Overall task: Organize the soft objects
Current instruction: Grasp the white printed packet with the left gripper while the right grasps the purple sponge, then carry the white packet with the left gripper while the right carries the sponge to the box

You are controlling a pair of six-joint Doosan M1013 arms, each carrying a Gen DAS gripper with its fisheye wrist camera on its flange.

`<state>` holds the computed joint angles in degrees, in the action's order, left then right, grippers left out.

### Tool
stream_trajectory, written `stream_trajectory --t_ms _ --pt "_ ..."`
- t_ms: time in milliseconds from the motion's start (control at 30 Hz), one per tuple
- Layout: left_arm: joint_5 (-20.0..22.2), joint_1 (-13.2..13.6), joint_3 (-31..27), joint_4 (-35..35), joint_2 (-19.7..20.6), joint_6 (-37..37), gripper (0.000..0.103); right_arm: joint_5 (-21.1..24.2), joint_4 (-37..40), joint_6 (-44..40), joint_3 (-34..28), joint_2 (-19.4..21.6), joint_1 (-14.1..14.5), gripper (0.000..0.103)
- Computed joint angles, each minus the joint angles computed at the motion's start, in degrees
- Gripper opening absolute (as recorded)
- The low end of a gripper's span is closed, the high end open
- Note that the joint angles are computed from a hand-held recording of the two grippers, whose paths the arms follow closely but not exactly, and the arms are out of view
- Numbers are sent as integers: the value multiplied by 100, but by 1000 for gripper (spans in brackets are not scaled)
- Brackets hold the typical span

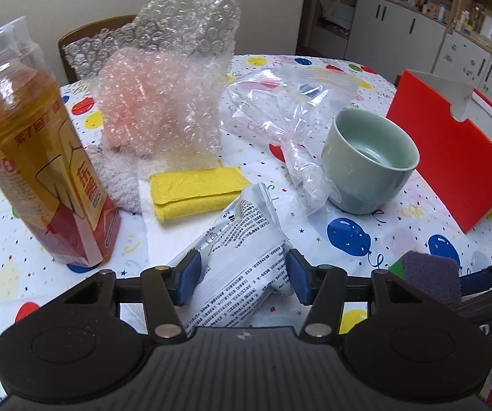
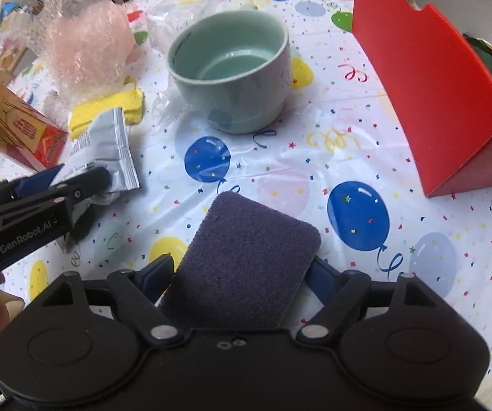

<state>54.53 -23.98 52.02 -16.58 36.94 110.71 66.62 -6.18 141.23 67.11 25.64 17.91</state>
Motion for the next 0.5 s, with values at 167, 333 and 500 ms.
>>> stream_trajectory --t_ms 167,333,500 --pt "-14 -1 70 27 -80 -297 51 -380 1 -190 267 -253 -43 81" --pt "-133 -32 213 125 -212 -654 51 -649 41 -403 517 -524 -115 81" --pt "-252 -94 323 145 -381 -979 51 -864 53 -660 717 -817 -216 81"
